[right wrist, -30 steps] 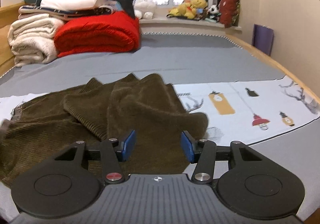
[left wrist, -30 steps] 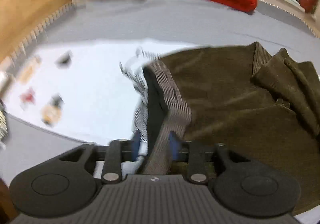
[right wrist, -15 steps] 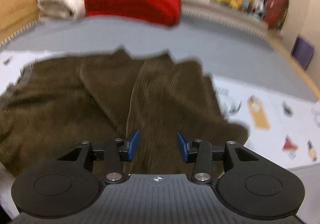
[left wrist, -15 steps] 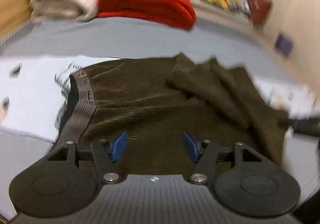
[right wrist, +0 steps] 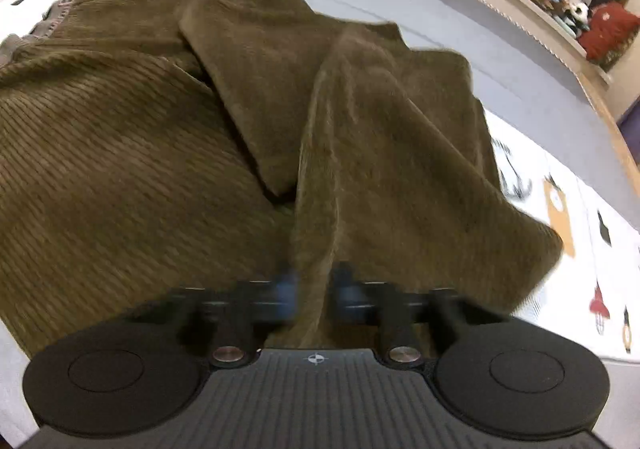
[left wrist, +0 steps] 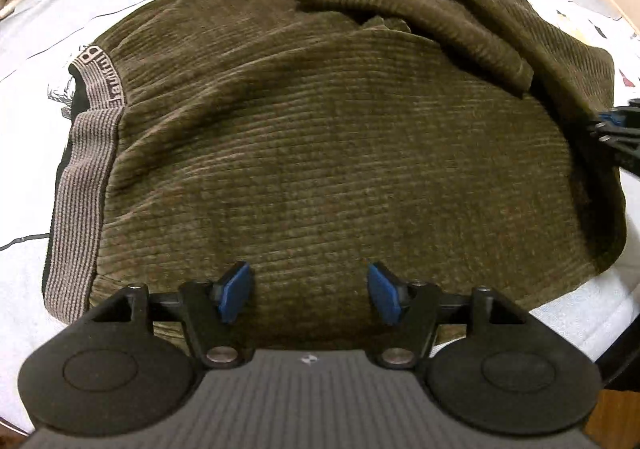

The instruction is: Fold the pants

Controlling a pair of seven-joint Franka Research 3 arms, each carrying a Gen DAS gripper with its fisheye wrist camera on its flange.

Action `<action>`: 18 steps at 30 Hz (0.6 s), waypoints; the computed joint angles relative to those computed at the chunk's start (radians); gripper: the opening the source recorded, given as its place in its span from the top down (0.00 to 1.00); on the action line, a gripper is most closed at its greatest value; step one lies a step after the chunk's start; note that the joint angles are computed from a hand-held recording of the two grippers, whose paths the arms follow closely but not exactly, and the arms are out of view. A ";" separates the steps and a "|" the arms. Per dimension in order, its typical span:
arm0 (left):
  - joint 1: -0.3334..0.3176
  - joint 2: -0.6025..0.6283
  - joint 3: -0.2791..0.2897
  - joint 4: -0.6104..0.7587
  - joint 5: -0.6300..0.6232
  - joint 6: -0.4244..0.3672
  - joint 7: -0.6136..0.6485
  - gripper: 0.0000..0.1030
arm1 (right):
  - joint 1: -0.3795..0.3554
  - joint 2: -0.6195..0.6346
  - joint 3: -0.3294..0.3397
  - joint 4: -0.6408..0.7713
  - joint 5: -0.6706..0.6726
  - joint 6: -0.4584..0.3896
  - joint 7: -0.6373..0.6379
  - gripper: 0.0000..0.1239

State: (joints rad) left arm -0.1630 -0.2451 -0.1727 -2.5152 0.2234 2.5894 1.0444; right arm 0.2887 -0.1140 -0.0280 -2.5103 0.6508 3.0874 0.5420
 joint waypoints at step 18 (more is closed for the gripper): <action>-0.055 0.004 -0.001 0.009 -0.068 -0.050 0.046 0.30 | -0.232 -0.338 -0.231 -0.139 0.107 -0.476 -0.218 0.79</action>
